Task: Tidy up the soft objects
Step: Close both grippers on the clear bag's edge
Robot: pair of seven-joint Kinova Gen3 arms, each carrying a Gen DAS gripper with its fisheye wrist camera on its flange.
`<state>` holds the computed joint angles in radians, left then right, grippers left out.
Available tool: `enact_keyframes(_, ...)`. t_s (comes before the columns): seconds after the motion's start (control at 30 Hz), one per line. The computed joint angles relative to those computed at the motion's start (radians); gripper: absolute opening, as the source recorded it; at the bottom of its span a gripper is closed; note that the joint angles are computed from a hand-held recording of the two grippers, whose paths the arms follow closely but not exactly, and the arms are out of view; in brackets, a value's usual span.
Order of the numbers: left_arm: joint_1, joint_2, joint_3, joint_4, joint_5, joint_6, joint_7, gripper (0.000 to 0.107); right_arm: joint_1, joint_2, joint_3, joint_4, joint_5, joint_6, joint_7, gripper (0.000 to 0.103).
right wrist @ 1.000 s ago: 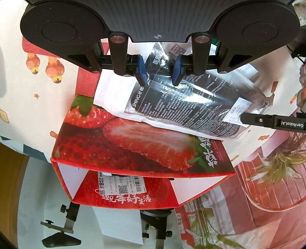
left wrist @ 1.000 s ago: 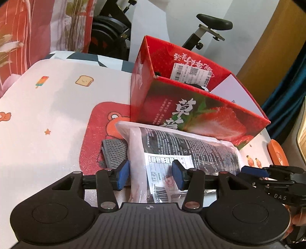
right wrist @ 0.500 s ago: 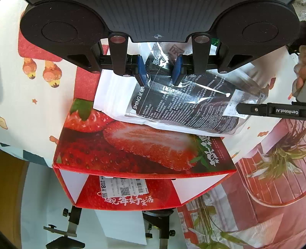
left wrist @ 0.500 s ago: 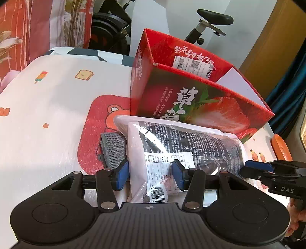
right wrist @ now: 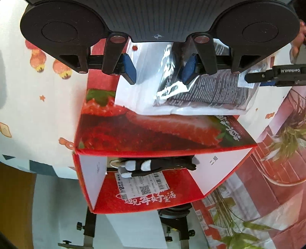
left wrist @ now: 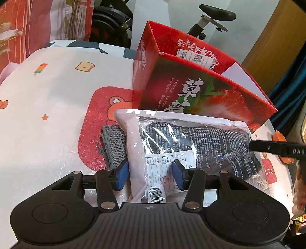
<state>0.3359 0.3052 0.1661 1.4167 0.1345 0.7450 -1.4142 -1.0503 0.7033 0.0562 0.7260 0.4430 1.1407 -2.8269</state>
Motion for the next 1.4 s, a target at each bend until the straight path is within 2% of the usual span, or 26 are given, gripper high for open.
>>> enact_keyframes(0.27,-0.014,0.014,0.006,-0.015,0.024,0.016,-0.020,0.052,0.065,0.009,-0.034,-0.017,-0.080,-0.042,0.059,0.051)
enact_keyframes(0.33,-0.020,0.018,0.008,-0.027,0.034,0.031,-0.027,0.052,0.068,0.017,-0.035,-0.043,-0.090,-0.024,0.087,0.041)
enact_keyframes(0.4,-0.035,0.025,0.018,-0.045,0.054,0.053,-0.056,0.052,0.064,0.025,-0.032,-0.068,-0.091,-0.009,0.122,0.038)
enact_keyframes(0.53,-0.055,0.046,0.024,-0.084,0.092,0.103,-0.096,0.052,0.054,0.041,-0.019,-0.111,-0.088,0.031,0.179,0.024)
enact_keyframes(0.63,-0.066,0.057,0.026,-0.109,0.115,0.134,-0.117,0.052,0.046,0.046,-0.010,-0.127,-0.082,0.050,0.204,0.021)
enact_keyframes(0.87,-0.114,0.092,0.028,-0.181,0.185,0.227,-0.180,0.052,0.032,0.045,0.003,-0.126,-0.065,0.048,0.230,0.018)
enact_keyframes(1.1,-0.139,0.111,0.019,-0.233,0.215,0.235,-0.188,0.052,0.030,0.044,0.003,-0.121,-0.060,0.044,0.238,0.017)
enact_keyframes(1.2,-0.120,0.155,0.004,-0.287,0.191,0.264,-0.145,0.052,0.028,0.050,0.003,-0.133,-0.059,0.053,0.248,0.017)
enact_keyframes(1.4,-0.126,0.224,0.019,-0.363,0.215,0.298,-0.126,0.052,0.026,0.052,0.005,-0.135,-0.057,0.055,0.261,0.017)
